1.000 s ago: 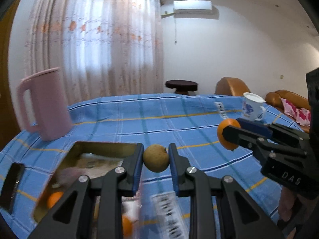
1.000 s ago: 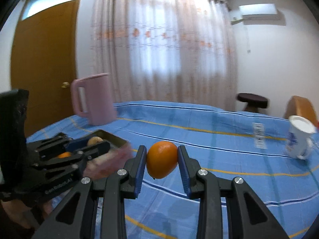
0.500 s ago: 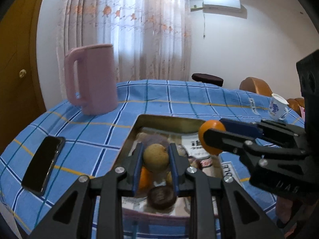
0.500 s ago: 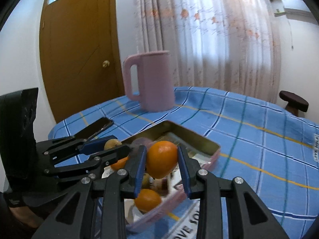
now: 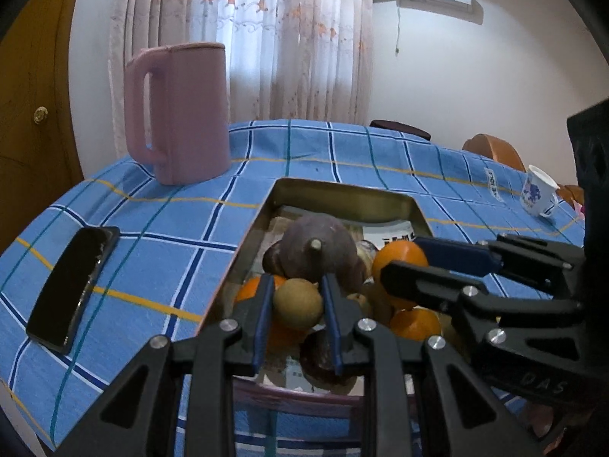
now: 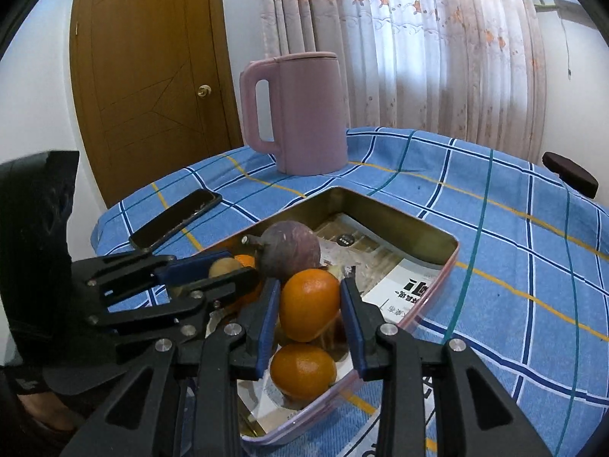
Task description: Organize fruits
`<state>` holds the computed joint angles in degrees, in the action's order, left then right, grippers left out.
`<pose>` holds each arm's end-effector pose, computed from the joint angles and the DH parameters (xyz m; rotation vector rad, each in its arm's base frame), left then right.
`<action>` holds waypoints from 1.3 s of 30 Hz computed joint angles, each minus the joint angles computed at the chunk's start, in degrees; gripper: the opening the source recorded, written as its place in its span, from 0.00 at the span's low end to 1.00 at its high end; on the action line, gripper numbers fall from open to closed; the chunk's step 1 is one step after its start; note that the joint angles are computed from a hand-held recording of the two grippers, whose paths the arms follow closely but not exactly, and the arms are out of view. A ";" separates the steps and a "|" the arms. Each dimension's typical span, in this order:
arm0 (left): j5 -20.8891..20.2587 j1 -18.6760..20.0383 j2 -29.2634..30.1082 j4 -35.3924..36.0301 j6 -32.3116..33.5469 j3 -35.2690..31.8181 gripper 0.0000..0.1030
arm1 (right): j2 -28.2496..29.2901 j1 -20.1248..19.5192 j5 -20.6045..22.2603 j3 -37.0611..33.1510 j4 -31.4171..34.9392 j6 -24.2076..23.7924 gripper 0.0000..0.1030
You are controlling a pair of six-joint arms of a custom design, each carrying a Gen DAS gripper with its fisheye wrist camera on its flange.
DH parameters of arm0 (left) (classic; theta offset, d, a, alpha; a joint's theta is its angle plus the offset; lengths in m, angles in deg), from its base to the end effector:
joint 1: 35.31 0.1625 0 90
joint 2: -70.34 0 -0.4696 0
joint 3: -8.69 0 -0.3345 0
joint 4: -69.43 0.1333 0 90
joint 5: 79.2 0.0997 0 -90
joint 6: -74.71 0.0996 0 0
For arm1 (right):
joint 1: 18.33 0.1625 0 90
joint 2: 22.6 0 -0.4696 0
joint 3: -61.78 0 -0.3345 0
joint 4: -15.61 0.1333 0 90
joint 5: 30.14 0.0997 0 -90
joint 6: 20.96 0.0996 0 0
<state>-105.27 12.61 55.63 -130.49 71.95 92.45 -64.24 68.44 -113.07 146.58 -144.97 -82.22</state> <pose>-0.2889 -0.6524 0.0015 0.2424 2.1047 -1.2019 0.1043 -0.7360 0.2039 1.4488 -2.5217 0.6959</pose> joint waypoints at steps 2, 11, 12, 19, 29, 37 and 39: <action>-0.56 -0.11 -0.29 0.74 -0.54 0.31 0.29 | -0.31 -0.13 0.21 0.34 -0.07 -0.02 0.35; 2.95 -1.64 -0.58 -4.41 1.22 1.58 0.74 | -2.57 -0.59 2.67 2.29 -1.92 0.47 0.51; 3.23 -1.88 -0.48 -5.56 2.17 1.52 0.77 | -3.02 -0.66 3.19 2.67 -2.21 0.59 0.52; 3.34 -3.39 -0.44 -9.44 6.18 1.50 0.84 | -5.35 -0.71 4.11 6.83 -8.76 -0.37 0.55; 4.16 -4.38 0.26 -12.85 9.78 0.53 0.93 | -7.02 -1.32 4.60 9.74 -14.05 -0.45 0.62; 4.35 -4.43 0.31 -12.75 10.08 0.30 0.93 | -7.81 -1.72 5.38 10.50 -15.36 0.17 0.62; 4.37 -4.44 0.27 -12.66 10.09 0.33 0.94 | -8.00 -1.76 5.44 10.74 -15.60 0.17 0.62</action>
